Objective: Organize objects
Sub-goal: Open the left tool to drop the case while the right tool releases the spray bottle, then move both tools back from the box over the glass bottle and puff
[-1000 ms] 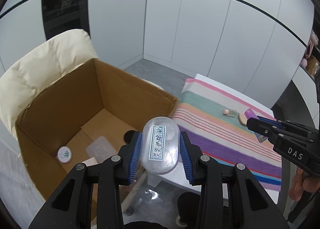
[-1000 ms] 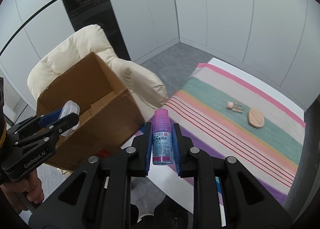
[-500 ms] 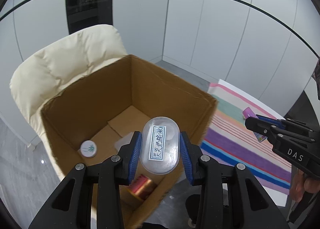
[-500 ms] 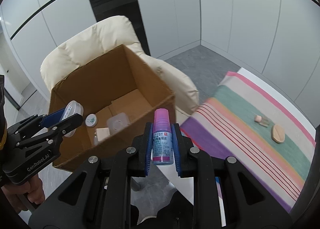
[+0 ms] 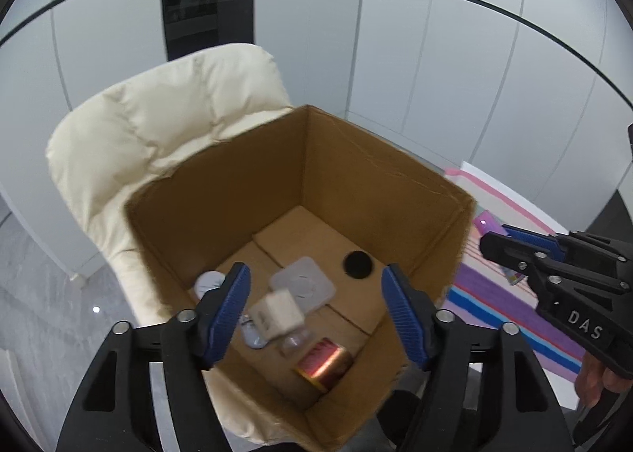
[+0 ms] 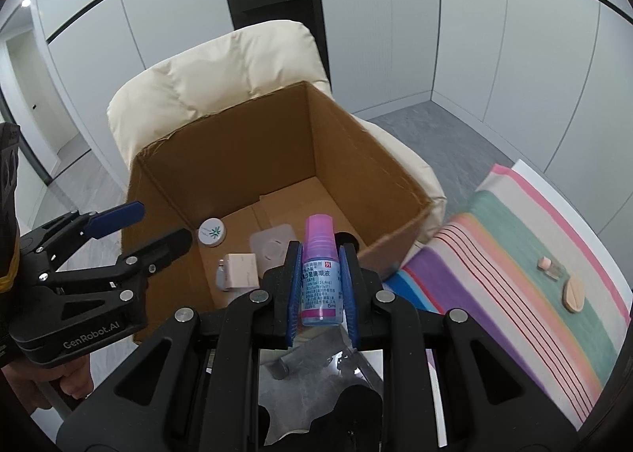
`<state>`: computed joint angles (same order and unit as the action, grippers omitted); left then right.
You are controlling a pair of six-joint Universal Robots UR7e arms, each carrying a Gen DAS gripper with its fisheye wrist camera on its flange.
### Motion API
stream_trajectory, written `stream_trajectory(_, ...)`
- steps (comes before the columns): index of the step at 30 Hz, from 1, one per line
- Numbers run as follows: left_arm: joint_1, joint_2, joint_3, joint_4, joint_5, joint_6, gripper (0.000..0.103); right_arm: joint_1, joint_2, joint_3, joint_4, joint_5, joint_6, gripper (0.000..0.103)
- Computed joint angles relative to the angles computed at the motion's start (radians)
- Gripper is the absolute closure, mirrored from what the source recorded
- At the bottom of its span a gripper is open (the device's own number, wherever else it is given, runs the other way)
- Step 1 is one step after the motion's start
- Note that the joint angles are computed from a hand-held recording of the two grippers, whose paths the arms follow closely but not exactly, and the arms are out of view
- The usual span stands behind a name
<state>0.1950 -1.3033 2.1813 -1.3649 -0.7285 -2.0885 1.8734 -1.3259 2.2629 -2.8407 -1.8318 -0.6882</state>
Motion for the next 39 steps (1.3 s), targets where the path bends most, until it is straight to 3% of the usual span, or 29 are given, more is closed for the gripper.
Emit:
stream_trajectory(3,-0.014,0.011,-0.023,0.118,-0.025,-0.093,0.001,0.013,0.011,0.002,-0.007,0.003,0.009,0.083)
stream_trajectory(15,-0.074,-0.055,-0.007,0.289,-0.104,-0.238,0.0,0.043,0.061,-0.02,0.033,0.032,0.071,0.083)
stream_trajectory(25,-0.128,-0.089,0.007,0.379,-0.184,-0.32,0.0,0.087,0.114,-0.018,0.008,0.042,0.069,0.081)
stream_trajectory(26,-0.133,-0.095,0.011,0.386,-0.193,-0.327,0.0,0.089,0.115,-0.018,0.006,0.046,0.068,0.075)
stream_trajectory(28,-0.139,-0.108,0.017,0.398,-0.21,-0.342,0.0,0.094,0.123,-0.014,-0.018,0.045,0.084,0.017)
stream_trajectory(29,-0.142,-0.116,0.02,0.399,-0.216,-0.35,0.0,0.093,0.122,-0.008,-0.041,0.053,0.093,0.01)
stream_trajectory(39,-0.13,-0.104,0.011,0.401,-0.191,-0.363,0.0,0.086,0.115,-0.014,-0.061,0.021,0.136,0.0)
